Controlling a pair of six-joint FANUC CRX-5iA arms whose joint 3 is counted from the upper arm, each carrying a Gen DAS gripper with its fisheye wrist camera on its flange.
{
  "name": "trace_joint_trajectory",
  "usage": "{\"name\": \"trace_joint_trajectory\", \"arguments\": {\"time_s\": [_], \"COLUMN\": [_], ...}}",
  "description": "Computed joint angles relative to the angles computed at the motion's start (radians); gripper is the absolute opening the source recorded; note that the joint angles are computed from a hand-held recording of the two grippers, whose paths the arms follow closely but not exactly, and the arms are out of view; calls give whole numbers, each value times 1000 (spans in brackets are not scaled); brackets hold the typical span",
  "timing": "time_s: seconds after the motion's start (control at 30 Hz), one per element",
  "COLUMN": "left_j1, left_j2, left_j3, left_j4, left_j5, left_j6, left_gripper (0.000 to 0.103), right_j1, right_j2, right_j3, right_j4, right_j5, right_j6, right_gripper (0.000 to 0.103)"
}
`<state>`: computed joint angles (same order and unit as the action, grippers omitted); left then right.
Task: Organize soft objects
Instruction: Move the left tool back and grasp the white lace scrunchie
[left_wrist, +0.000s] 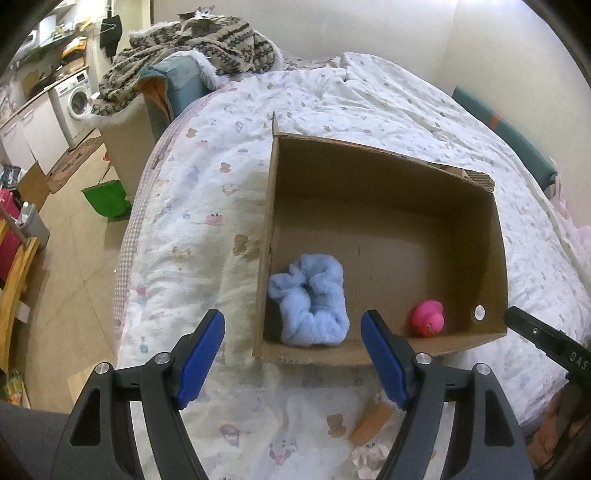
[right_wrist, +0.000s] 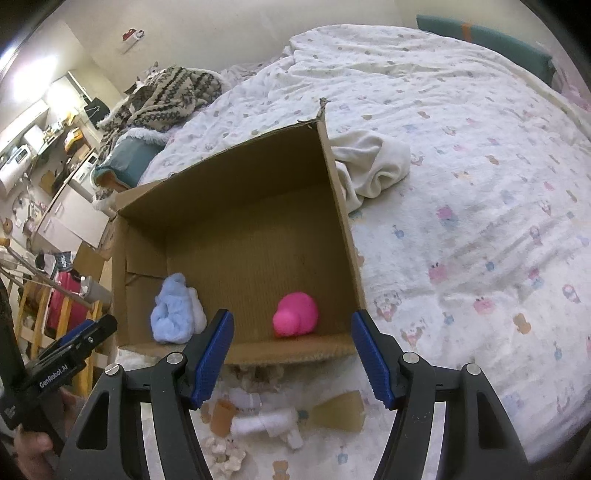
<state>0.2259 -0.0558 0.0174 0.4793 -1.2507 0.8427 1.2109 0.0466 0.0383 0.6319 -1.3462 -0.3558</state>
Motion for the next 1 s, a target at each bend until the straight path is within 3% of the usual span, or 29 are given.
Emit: {"name": "trace_joint_trajectory", "arguments": {"time_s": [0.53,1.0], "left_j1": [48,12], "left_j2": [-84,-39], "left_j3": [-98,-110], "left_j4": [-21,-118], "left_j5": [-105,-242], "left_j6": [-52,-19], "left_gripper": [74,74], "right_j1": [95,87], "right_j2": [-26,-53], "right_j3": [-25,-63], "right_j4": [-20,-158], "right_j5": [-48,-17], "right_j6": [-131,-230], "right_gripper": [70,70]}}
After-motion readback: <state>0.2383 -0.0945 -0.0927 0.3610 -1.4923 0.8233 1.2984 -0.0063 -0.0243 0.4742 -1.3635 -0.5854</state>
